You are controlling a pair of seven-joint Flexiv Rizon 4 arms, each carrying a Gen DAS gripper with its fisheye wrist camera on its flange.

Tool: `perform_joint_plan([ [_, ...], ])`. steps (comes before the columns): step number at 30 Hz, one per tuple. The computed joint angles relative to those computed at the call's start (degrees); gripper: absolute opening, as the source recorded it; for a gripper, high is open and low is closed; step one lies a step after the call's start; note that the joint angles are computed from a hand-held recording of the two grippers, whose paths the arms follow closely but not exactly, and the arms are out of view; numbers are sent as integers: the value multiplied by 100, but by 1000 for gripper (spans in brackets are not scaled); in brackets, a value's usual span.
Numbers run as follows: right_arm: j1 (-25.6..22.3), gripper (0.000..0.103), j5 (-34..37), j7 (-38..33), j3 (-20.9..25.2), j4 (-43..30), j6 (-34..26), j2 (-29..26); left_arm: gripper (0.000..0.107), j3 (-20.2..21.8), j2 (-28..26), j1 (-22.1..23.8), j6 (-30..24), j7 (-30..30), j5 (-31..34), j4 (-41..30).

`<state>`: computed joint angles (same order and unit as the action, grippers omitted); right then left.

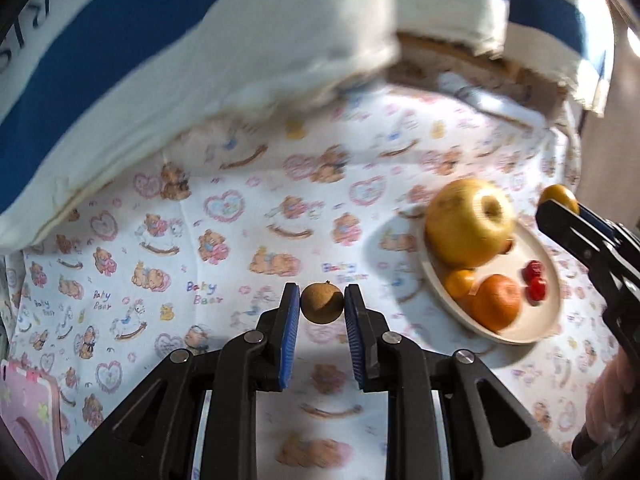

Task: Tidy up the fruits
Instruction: 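Carry the yellow-orange and brown fruits over the cream plate with both tools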

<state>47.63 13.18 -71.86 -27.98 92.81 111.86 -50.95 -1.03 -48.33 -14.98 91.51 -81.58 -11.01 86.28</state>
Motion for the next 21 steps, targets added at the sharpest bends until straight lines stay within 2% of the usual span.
perform_joint_plan([
  [5,-168,28,213,-102,167,369,304,252,22,-355,148,110,179,184,75,169],
  [12,-694,28,391,-147,614,564,440,378,22,-167,-151,-316,-102,115,-44,-361],
  [13,-767,28,386,-122,656,562,347,390,22,-149,-244,-352,-178,100,-57,-501],
  [16,-438,28,587,-133,74,471,-522,341,22,-224,-462,-357,-460,90,-91,-851],
  [17,-540,28,361,67,136,511,-503,353,22,-262,-516,-346,-547,92,-98,-935],
  [18,-801,28,18,300,384,546,-488,414,22,-279,-576,-354,-614,80,-102,-1019],
  [19,-1071,28,-98,219,697,484,-699,503,22,-288,-623,-359,-649,71,-95,-1077],
  [21,-1301,28,-373,323,918,462,-923,561,22,-270,-710,-386,-671,28,-78,-1172],
])
